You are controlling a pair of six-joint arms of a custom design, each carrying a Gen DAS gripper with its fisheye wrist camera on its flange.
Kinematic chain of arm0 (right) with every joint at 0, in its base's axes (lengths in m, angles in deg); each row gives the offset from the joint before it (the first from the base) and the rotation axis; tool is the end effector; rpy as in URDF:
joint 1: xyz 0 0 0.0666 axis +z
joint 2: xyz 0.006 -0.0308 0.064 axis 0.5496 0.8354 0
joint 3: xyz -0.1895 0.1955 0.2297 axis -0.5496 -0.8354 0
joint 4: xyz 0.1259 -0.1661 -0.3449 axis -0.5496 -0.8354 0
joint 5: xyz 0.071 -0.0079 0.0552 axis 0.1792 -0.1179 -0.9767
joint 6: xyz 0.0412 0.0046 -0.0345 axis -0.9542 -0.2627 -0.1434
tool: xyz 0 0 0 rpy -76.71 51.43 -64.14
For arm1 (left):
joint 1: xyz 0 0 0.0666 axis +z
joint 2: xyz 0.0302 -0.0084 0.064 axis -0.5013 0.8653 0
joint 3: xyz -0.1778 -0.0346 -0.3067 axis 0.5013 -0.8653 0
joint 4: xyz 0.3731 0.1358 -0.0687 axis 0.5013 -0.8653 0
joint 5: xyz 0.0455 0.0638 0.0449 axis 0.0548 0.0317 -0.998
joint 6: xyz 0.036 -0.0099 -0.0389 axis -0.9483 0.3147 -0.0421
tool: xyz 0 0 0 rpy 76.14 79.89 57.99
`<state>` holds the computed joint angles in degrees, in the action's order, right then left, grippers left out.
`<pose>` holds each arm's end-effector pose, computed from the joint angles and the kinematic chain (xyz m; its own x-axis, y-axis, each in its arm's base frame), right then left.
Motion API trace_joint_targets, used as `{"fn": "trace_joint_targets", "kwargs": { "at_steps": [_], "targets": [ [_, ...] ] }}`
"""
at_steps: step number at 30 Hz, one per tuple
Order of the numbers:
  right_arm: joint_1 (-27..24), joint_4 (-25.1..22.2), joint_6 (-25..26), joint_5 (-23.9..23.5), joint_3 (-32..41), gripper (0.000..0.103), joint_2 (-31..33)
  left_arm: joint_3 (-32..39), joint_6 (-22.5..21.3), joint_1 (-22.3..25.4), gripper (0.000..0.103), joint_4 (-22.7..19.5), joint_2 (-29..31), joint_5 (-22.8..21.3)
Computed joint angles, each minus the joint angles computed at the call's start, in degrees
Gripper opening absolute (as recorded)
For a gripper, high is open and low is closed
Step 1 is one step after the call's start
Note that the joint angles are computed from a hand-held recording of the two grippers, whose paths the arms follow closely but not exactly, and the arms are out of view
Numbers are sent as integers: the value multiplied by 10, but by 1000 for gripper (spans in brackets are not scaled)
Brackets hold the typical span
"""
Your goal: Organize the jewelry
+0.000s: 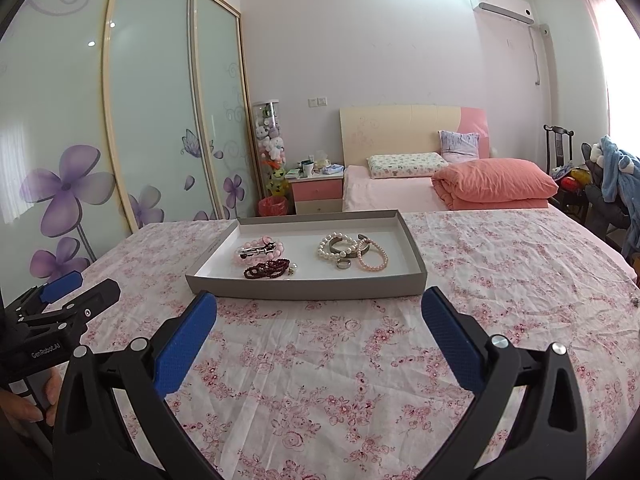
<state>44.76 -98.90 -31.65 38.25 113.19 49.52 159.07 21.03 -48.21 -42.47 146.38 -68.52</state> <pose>0.5094 0.1087 0.4624 -0.3989 -0.0259 -0.9166 -0.3279 0.9375 0.1162 0.4670 -0.1403 0.4521 -0.4062 -0.1048 -0.9078 -0.1023 0.9924 -0.0688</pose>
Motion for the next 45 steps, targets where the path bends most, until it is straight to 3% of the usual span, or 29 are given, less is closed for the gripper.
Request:
{"fn": "trace_joint_targets", "kwargs": {
  "at_steps": [45],
  "targets": [
    [5, -1, -6, 2, -5, 101, -1, 1, 6, -4, 99, -9, 4, -2]
  ]
}}
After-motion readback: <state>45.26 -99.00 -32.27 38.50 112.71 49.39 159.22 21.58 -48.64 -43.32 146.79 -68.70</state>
